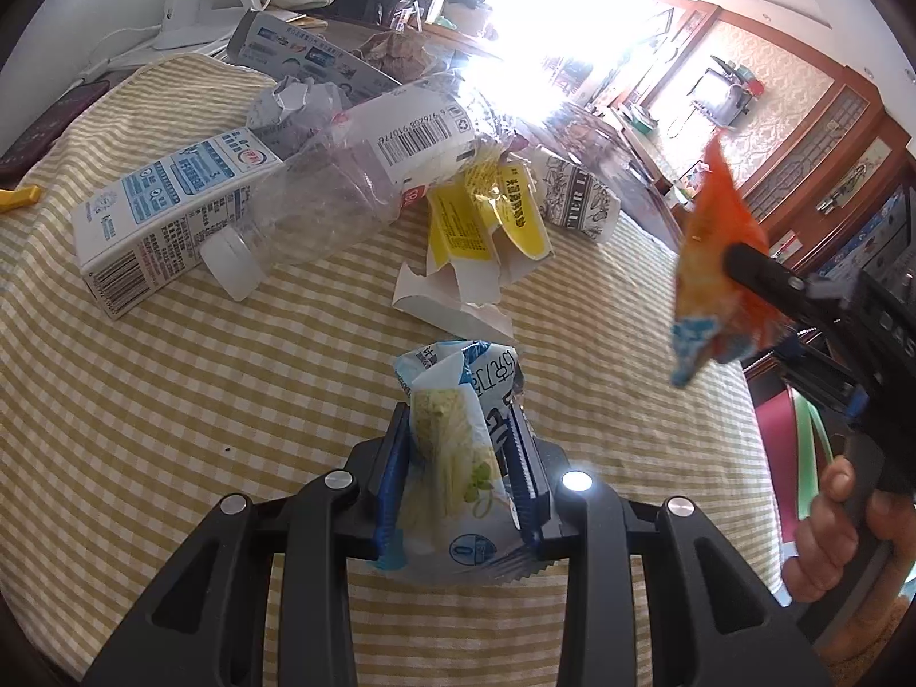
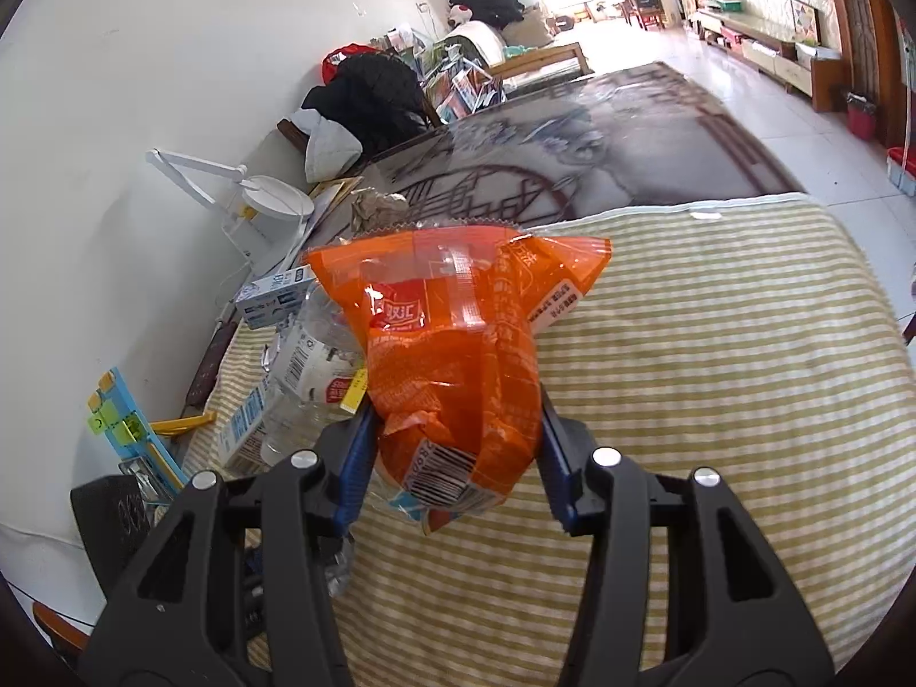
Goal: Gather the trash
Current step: 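Drop the orange bag into the red bucket with the right tool while the left tool drops the wrapper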
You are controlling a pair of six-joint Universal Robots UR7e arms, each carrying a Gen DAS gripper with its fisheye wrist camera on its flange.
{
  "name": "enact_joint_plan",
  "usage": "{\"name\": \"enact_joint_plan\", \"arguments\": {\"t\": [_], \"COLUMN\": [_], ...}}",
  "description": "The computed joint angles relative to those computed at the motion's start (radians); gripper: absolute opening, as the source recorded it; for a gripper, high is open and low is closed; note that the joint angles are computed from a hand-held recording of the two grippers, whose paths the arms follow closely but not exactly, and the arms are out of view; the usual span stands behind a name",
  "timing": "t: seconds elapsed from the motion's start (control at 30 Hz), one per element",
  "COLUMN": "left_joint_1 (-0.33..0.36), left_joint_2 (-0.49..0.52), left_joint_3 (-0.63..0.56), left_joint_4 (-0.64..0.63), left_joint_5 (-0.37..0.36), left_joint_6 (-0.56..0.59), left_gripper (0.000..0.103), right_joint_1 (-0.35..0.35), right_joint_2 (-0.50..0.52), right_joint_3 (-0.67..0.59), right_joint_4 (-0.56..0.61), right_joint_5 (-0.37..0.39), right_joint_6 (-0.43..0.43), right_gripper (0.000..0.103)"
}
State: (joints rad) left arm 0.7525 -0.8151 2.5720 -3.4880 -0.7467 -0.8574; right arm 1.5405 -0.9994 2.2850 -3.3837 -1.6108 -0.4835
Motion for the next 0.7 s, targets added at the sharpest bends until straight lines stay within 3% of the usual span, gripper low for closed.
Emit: {"name": "enact_joint_plan", "arguments": {"t": [0.37, 0.7], "left_joint_1": [-0.041, -0.093], "left_joint_2": [0.031, 0.028], "left_joint_3": [-0.038, -0.090], "left_joint_4": [0.133, 0.274], "left_joint_5": [0.065, 0.097], "left_joint_6": [-0.085, -0.128], "left_gripper": [0.030, 0.030], "right_joint_1": [-0.053, -0.129], "right_joint_2": [-0.112, -0.229], "right_joint_3": [0.072, 0.107], "right_joint_4": [-0.046, -0.011], "right_joint_5": [0.035, 0.126], "right_joint_6": [-0.091, -0.087], "right_gripper": [0.049, 0.049]}}
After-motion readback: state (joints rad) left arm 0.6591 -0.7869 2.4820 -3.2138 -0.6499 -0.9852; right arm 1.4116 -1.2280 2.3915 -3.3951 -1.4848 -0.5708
